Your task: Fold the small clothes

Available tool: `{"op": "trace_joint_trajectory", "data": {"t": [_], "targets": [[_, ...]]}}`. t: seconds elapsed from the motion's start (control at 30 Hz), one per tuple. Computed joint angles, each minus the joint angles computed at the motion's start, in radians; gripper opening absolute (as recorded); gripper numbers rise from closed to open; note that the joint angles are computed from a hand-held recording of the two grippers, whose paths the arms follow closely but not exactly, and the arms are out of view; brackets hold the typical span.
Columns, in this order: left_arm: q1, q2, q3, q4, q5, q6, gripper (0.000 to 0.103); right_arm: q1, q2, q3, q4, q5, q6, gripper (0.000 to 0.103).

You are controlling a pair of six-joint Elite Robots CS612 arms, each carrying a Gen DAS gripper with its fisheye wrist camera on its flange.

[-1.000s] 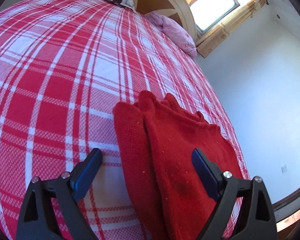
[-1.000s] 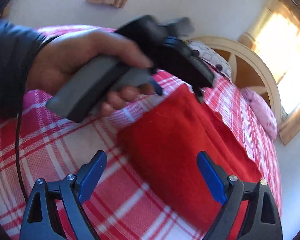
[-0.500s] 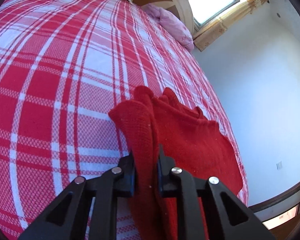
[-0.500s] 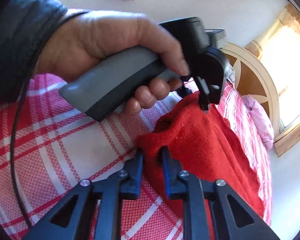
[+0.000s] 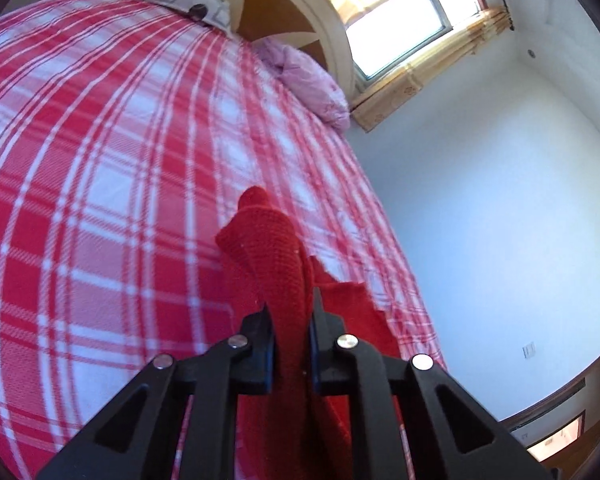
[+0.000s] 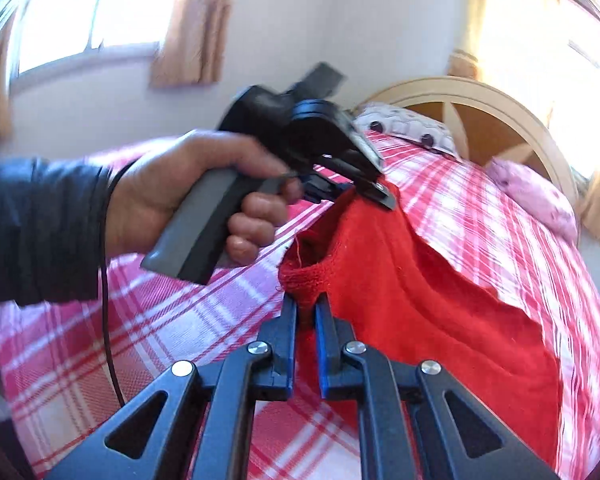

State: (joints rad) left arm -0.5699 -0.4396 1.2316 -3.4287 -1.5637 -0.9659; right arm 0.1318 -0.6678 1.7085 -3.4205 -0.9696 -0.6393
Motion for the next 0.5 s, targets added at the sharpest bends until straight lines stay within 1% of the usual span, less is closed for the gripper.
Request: {"op": "trace_joint_trajectory", "data": {"t": [0.07, 0.17, 0.23, 0.27, 0.37, 0.43, 0.5], "targets": [[-0.012, 0.003, -0.037, 0.035, 0.01, 0.035, 0.013, -0.014, -0.004, 0.004, -0.017, 0.01, 0.038, 0.008], [-0.029, 0.015, -0.104, 0.103, 0.033, 0.09, 0.013, -0.046, 0.0, -0.011, -0.031, 0.025, 0.083, 0.008], [-0.036, 0.033, -0.159, 0.134, 0.023, 0.105, 0.013, -0.068, -0.005, -0.005, -0.046, 0.033, 0.108, 0.008], [-0.039, 0.036, -0.168, 0.138, 0.018, 0.112, 0.013, -0.079, -0.007, -0.001, -0.056, 0.033, 0.119, 0.008], [-0.052, 0.069, -0.262, 0.219, 0.019, 0.153, 0.013, -0.111, -0.005, -0.012, -0.062, 0.037, 0.149, 0.008], [-0.055, 0.095, -0.323, 0.263, 0.006, 0.16, 0.013, -0.136, -0.004, -0.013, -0.067, 0.043, 0.179, 0.008], [-0.06, 0.129, -0.4, 0.327, 0.003, 0.181, 0.013, -0.156, 0.005, -0.025, -0.059, 0.041, 0.2, 0.008]]}}
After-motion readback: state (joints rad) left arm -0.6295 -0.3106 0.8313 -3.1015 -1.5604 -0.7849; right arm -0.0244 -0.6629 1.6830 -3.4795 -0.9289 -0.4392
